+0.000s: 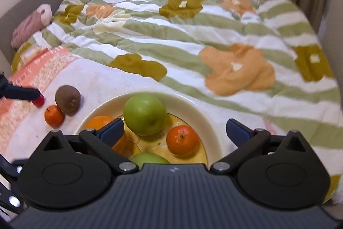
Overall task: Organize fruits
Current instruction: 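Withdraw both open tools from the bowl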
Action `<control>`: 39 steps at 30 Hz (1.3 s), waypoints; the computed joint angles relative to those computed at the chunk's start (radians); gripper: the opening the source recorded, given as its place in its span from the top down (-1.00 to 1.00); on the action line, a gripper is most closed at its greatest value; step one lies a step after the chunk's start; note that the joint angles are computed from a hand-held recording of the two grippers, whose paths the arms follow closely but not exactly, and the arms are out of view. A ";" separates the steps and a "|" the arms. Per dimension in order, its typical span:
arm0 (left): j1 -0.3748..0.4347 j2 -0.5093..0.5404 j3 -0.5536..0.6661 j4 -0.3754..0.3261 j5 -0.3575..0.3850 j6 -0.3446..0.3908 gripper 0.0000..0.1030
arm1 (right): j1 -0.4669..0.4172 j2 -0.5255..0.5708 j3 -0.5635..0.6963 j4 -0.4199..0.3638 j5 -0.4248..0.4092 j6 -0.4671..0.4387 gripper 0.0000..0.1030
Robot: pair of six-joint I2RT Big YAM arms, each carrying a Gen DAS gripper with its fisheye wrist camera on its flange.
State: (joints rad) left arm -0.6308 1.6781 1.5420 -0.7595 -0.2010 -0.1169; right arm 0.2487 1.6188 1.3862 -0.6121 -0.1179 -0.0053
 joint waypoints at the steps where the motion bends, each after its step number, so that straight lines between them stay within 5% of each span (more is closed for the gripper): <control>1: -0.001 -0.008 -0.007 0.001 -0.004 -0.001 -1.00 | 0.001 -0.011 -0.014 0.020 -0.002 -0.001 -1.00; 7: -0.005 -0.071 -0.062 0.011 -0.034 0.000 -1.00 | 0.013 -0.085 -0.068 0.045 0.000 0.001 -1.00; 19: -0.008 -0.242 -0.191 0.030 -0.073 -0.001 -1.00 | 0.083 -0.241 -0.101 -0.066 0.086 0.059 -1.00; 28: 0.014 -0.366 -0.285 0.062 -0.019 0.007 -1.00 | 0.208 -0.363 -0.147 -0.135 0.266 0.196 -1.00; 39: 0.086 -0.408 -0.344 0.062 0.104 0.017 -1.00 | 0.373 -0.422 -0.208 -0.195 0.498 0.525 -1.00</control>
State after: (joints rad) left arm -0.5451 1.2706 1.1984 -0.6976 -0.0973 -0.0998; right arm 0.6216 1.1968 1.1784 -0.8075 0.3803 0.5193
